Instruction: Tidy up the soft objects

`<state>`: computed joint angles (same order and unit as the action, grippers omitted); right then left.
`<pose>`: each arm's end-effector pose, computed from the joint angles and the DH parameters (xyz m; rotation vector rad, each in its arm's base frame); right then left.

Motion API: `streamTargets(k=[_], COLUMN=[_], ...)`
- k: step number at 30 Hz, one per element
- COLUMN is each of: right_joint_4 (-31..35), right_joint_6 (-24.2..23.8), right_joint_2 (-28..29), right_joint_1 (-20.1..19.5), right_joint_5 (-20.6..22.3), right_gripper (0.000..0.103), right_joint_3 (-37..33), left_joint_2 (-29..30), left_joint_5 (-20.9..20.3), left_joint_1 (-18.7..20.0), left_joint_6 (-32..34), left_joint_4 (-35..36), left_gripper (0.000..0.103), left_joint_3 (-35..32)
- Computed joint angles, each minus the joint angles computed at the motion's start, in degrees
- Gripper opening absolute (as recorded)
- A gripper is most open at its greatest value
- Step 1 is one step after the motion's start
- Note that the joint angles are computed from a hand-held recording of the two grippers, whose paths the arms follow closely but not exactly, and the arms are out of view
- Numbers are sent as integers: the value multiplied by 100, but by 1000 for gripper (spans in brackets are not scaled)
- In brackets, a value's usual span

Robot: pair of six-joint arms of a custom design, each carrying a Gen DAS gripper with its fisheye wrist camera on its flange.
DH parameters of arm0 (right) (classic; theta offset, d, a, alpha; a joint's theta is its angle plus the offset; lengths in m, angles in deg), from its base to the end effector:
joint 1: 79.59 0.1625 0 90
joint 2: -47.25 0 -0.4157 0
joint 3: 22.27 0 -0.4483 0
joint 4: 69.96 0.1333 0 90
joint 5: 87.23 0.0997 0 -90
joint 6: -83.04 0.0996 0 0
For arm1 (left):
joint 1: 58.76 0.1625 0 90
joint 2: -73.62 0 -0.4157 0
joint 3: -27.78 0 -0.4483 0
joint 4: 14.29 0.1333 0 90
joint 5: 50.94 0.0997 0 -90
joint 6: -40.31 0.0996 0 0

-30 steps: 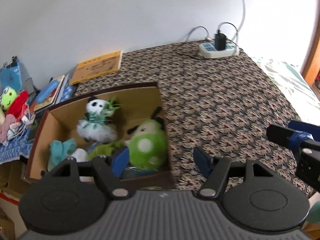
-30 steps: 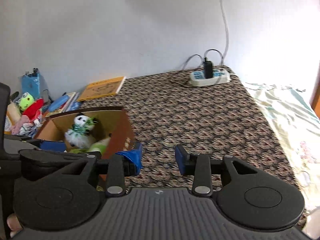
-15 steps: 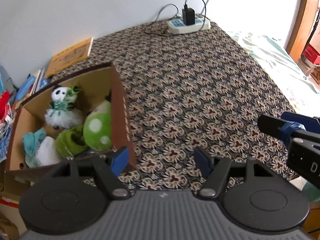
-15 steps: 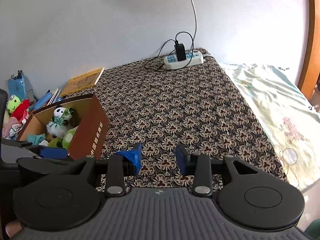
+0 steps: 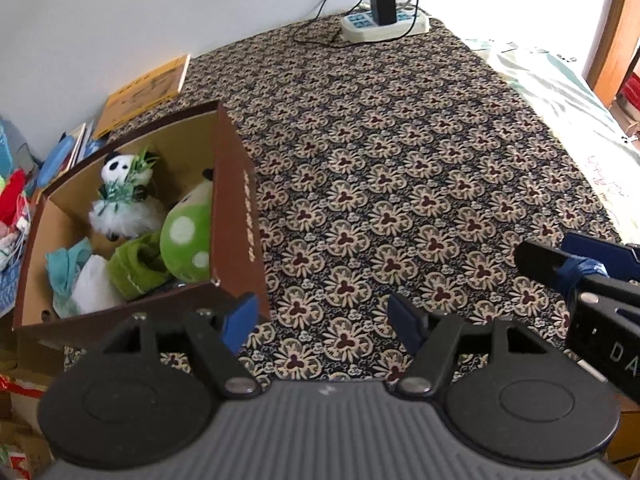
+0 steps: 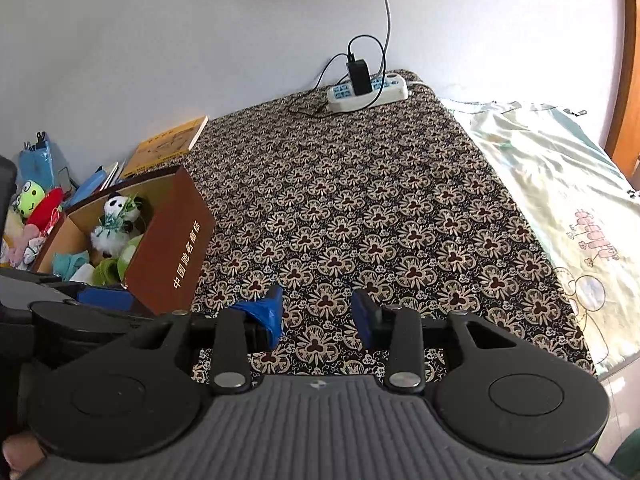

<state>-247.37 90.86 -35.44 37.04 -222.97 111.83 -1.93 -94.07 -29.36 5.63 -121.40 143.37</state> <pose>0.2589 -0.3781 0.2268 0.0666 -2.3842 1.0285 -0.3452 -0.4309 0.1751 0.7059 2.1746 -0.4183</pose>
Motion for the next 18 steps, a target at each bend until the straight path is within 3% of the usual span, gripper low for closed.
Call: streamTargets(k=[9, 18], right_joint_4=[224, 514], right_joint_6=[-35, 40], right_joint_2=[49, 277], right_joint_1=[-179, -161], right_joint_5=[340, 248], right_gripper=[22, 22], right_joint_3=[-41, -244], left_joint_2=[-12, -26], left_joint_5=[176, 3], left_joint_1=[35, 179], left_joint_6=[-457, -216], left_joint_4=[379, 240], left_gripper=[70, 70], left_joint_3=[-26, -1])
